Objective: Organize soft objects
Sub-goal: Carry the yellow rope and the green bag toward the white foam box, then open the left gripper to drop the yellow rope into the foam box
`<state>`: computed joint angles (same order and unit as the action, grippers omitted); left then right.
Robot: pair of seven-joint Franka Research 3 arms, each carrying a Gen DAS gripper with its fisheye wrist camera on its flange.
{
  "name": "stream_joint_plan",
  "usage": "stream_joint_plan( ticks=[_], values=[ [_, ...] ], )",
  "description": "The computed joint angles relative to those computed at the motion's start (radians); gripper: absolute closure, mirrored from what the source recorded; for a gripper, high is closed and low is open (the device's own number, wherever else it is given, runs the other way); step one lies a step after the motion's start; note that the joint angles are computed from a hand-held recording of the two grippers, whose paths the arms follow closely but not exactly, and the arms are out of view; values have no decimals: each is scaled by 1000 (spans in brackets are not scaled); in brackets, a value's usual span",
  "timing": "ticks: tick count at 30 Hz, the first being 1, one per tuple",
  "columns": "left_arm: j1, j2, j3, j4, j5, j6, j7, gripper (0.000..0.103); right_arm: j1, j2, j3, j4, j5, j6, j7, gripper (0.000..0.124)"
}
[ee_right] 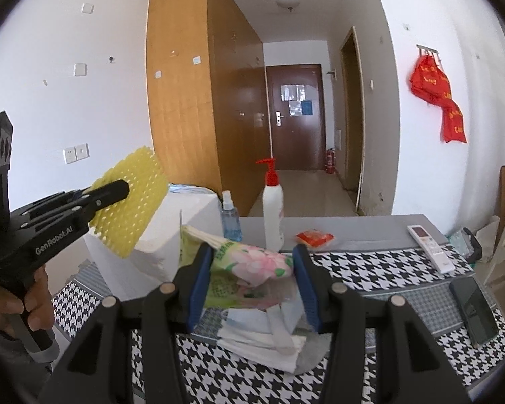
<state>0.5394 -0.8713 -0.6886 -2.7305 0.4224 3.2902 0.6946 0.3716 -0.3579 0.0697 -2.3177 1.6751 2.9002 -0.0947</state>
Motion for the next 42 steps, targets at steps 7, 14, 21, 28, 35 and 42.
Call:
stream_joint_plan(
  ticks=[7, 14, 21, 28, 35, 42],
  values=[
    [10, -2, 23, 1, 0, -30, 2, 91, 15, 13, 6, 21, -30, 0, 25, 71],
    [6, 41, 62, 22, 34, -82, -15, 91, 38, 47, 4, 55, -88, -10, 77, 71],
    [9, 96, 101, 43, 78, -96, -23, 91, 62, 103, 8, 102, -180, 7, 194, 71],
    [10, 144, 128, 65, 109, -96, -12, 91, 86, 124, 13, 124, -168, 40, 182, 71],
    [-15, 185, 166, 82, 130, -117, 0, 91, 101, 138, 19, 142, -193, 65, 201, 71],
    [-20, 176, 191, 64, 141, -107, -25, 25, 113, 153, 25, 154, -237, 87, 241, 71]
  ],
)
